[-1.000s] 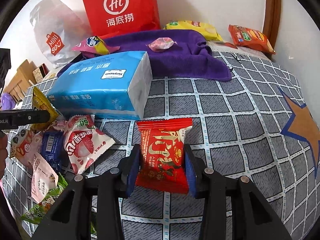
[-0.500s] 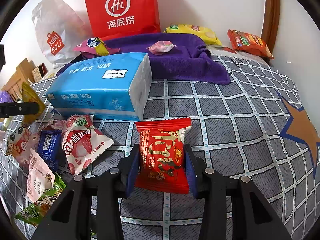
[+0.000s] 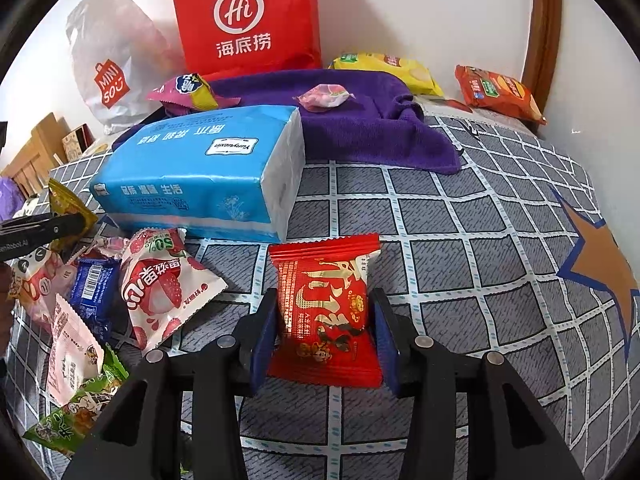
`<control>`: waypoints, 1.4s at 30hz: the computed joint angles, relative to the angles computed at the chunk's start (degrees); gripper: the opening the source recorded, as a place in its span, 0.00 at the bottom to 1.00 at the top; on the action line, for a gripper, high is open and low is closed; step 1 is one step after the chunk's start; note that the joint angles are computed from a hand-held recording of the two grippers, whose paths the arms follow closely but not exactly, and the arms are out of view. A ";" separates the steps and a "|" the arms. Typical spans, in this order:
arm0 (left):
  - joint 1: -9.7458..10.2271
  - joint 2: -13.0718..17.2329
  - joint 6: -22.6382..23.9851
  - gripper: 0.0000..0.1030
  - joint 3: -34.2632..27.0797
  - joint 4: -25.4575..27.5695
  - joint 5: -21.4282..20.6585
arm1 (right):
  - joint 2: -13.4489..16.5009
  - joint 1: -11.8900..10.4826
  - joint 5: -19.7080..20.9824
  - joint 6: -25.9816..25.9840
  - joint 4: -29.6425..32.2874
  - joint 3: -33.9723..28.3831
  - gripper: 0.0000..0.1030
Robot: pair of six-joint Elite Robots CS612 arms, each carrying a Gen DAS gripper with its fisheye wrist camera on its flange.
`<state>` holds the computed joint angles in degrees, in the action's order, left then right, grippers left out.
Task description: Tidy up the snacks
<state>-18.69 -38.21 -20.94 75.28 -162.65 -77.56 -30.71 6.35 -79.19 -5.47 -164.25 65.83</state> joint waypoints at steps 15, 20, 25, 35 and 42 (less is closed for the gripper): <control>0.90 1.26 -2.58 0.59 0.52 -6.46 -3.94 | 0.12 0.03 0.54 -0.83 0.35 -0.22 0.51; 0.91 1.29 -2.65 0.58 0.62 -6.85 -3.97 | 0.20 0.13 0.56 -1.79 0.62 -0.40 0.53; 1.34 1.22 -3.71 0.56 0.77 -7.51 -5.90 | 0.14 -0.08 0.53 -0.18 -0.27 -0.07 0.43; 2.01 -1.23 -5.87 0.55 1.28 -4.10 -9.78 | -1.61 -0.43 2.66 1.44 -0.92 1.28 0.41; 1.81 -3.59 -6.56 0.55 1.69 -0.33 -13.25 | -3.60 -0.06 2.35 1.69 -3.04 2.54 0.41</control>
<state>-16.88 -41.80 -27.50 76.96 -162.98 -90.81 -34.31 6.29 -76.83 -3.78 -167.29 68.37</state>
